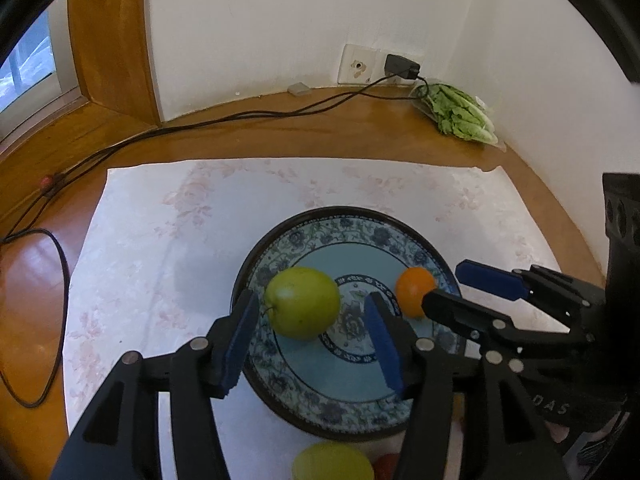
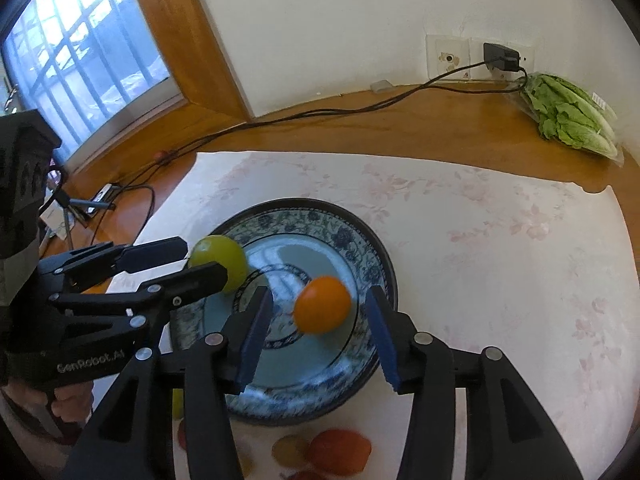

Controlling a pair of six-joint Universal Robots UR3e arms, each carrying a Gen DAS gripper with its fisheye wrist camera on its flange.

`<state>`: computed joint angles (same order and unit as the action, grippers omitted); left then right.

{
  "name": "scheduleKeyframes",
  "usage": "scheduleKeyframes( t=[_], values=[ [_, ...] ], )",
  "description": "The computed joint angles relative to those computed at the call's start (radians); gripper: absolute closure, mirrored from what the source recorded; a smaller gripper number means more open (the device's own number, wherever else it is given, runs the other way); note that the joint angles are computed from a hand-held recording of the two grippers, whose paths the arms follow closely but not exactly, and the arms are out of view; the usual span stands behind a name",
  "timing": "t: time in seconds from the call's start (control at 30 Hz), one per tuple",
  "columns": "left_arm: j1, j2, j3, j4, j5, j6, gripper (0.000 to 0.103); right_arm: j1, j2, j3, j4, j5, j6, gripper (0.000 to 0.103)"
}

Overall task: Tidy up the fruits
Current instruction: 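Lower both fruits onto the plate and open both tools, then withdraw both tools from the plate back over the loose fruits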

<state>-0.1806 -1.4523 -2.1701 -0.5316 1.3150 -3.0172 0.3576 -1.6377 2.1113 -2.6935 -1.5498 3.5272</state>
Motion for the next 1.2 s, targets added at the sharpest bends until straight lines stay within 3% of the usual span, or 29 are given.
scheduleKeyframes(
  t=[0.47,0.87,1.2],
  values=[
    [0.089,0.294,-0.127,-0.179,-0.052,0.039,0.045,0.098,-0.144,0.055,0.064,-0.035,0.083,0.053],
    [0.263,0.675,-0.248,-0.487,-0.142,0.171,0.045,0.2,-0.268,0.121,0.135,-0.109,0.176,0.053],
    [0.341,0.857,-0.288,-0.681,-0.175,0.237,0.045,0.234,-0.352,0.191,0.168,-0.141,0.227,0.053]
  ],
)
